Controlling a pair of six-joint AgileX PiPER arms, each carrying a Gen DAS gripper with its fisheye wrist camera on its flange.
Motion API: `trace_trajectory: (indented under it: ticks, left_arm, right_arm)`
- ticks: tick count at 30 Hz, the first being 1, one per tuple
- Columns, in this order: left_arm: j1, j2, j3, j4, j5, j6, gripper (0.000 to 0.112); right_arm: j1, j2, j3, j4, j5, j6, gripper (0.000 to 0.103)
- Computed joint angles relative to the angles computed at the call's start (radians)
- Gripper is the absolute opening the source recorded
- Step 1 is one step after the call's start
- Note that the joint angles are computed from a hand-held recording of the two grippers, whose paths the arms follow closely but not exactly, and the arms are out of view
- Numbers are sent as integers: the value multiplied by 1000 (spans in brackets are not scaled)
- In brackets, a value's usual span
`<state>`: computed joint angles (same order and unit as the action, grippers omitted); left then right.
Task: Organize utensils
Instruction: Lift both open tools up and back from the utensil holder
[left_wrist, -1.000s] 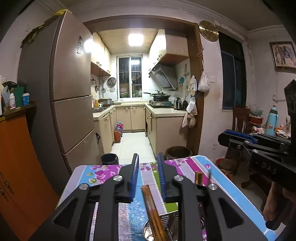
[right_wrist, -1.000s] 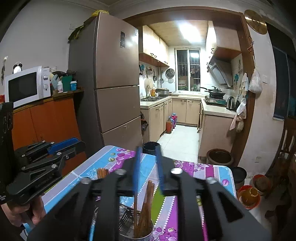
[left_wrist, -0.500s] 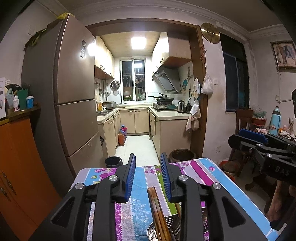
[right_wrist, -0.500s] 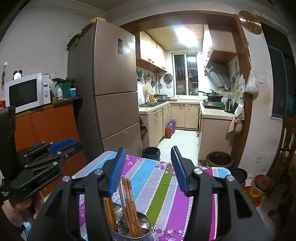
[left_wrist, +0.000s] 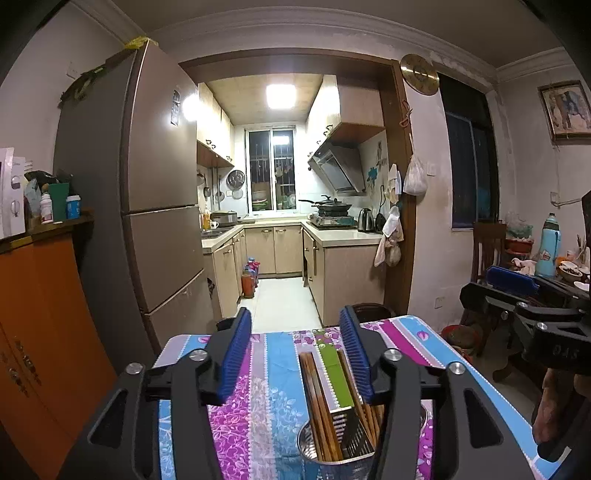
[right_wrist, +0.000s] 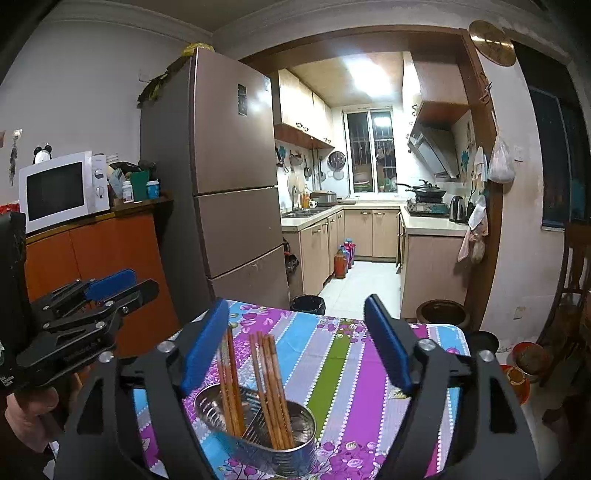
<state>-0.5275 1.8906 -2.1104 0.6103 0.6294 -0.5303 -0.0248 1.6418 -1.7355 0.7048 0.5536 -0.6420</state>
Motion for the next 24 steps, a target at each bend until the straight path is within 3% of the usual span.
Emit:
trace_trajectory:
  ticks: [6,13,19,24]
  left_arm:
    - [-42,-147,263,224,-86,-234,57]
    - [-85,-283,485,463,-120,-502,61]
    - [-121,-361,619,620,-111,-667,65]
    - [-193,-438,755,817,-59,-834,79]
  right_arm:
    - [33,-135,206,77,-115,-112,84]
    - [70,-280,414,171,-248,-234,88]
    - [97,-388,571,288,-334,-360,97]
    - [136,-464,667,261,-397,-337,97]
